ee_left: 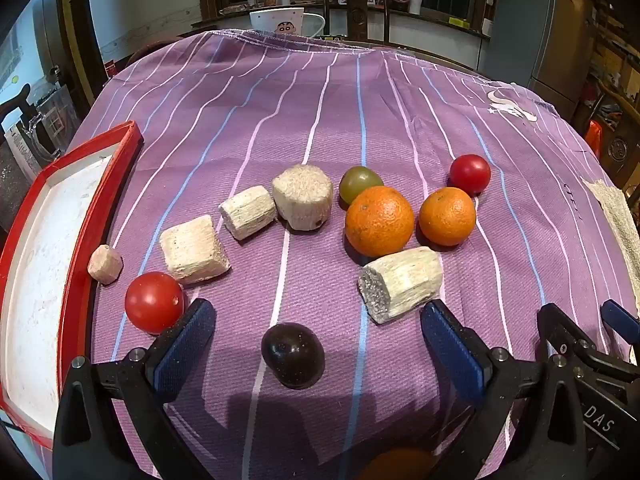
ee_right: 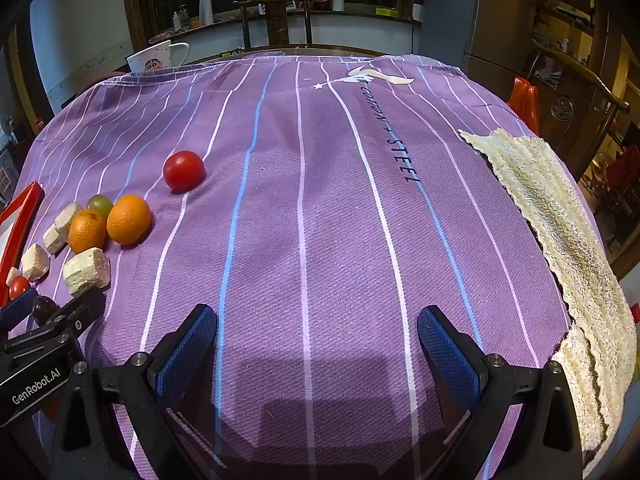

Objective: Organize fruits
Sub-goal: 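Move the left tool toward the red tomato while the right tool approaches an orange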

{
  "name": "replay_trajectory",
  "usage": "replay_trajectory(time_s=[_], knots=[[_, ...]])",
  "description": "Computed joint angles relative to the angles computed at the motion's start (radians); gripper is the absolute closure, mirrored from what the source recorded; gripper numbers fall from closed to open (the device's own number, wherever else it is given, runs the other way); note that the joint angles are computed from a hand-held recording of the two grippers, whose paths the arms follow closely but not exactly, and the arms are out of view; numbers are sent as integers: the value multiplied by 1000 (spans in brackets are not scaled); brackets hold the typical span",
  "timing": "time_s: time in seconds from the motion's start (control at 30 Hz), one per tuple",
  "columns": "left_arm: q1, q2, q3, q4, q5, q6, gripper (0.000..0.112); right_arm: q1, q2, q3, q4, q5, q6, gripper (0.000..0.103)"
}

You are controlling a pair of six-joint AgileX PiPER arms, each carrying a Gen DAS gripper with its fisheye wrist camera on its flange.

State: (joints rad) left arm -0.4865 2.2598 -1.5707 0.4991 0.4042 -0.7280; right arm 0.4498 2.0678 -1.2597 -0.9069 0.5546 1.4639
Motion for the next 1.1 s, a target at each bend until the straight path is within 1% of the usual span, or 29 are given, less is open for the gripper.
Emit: replay_trajectory(time_s=[0.9,0.97,1.03,1.07,1.1], knots=[[0,0,0,0,0,1,9,17,2,-3,2,6,11,0],[-1,1,-1,3,1,-9,9,13,-1,-6,32,-2,-33,0],[-6,0,-1,25,12,-44,9,-8,-14,-4,118,-17,-151,0],[-8,1,-3,28,19,-53,9,-10,-12,-6,129,-24,-173,0],[-7,2,-11,11,29,-38,9,-10,-23,13,111,-36,-155,0]])
